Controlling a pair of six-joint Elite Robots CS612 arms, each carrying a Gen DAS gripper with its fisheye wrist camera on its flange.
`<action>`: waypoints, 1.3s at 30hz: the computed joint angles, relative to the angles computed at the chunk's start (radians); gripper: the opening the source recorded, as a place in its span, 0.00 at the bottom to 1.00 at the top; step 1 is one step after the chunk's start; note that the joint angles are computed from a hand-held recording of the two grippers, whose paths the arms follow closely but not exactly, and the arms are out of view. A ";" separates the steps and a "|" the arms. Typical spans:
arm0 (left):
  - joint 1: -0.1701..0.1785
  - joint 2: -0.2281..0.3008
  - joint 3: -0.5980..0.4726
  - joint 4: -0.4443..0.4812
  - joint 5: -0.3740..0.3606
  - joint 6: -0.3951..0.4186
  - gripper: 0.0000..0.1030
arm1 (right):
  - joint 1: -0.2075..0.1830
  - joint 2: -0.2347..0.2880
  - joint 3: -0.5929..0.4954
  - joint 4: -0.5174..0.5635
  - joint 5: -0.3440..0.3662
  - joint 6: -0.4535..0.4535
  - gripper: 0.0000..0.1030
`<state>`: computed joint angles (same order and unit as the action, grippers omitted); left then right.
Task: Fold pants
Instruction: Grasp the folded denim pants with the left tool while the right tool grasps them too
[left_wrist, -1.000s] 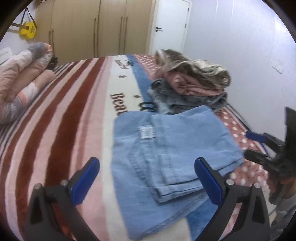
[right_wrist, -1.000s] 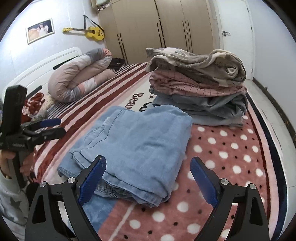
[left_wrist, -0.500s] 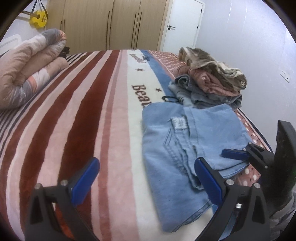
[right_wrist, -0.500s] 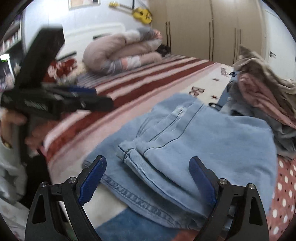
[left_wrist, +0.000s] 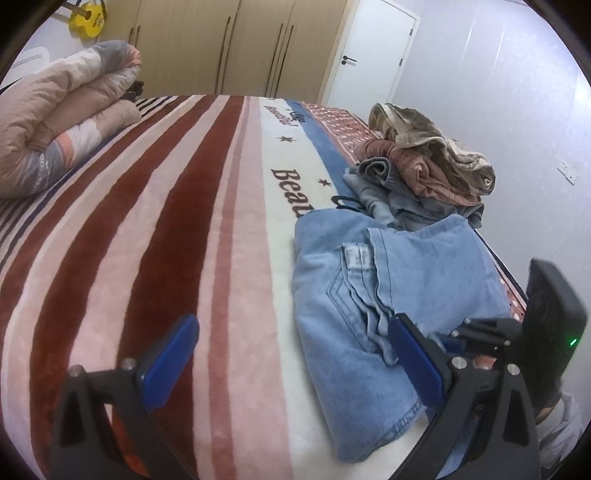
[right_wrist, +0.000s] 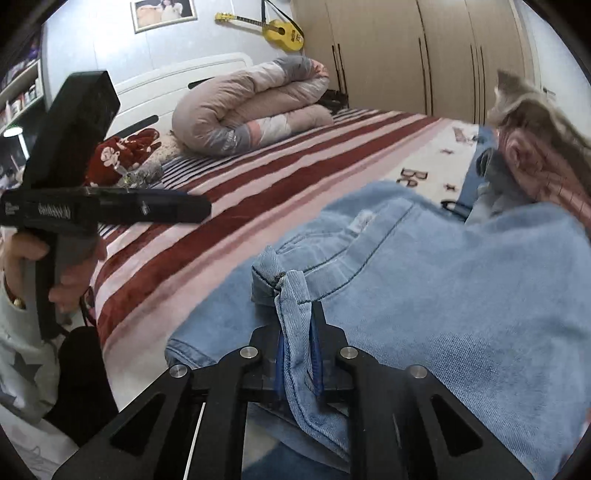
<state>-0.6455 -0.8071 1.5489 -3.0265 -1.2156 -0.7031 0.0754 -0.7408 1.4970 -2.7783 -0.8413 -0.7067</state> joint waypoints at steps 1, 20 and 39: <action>0.004 0.007 -0.007 -0.005 -0.010 0.007 0.98 | 0.001 0.004 -0.002 0.011 -0.012 -0.004 0.09; 0.103 0.142 -0.293 0.295 -0.588 -0.194 0.98 | -0.070 -0.048 -0.161 0.289 -0.167 0.222 0.69; 0.161 0.231 -0.391 0.332 -0.849 -0.318 0.98 | -0.143 0.163 -0.486 1.041 0.083 0.270 0.69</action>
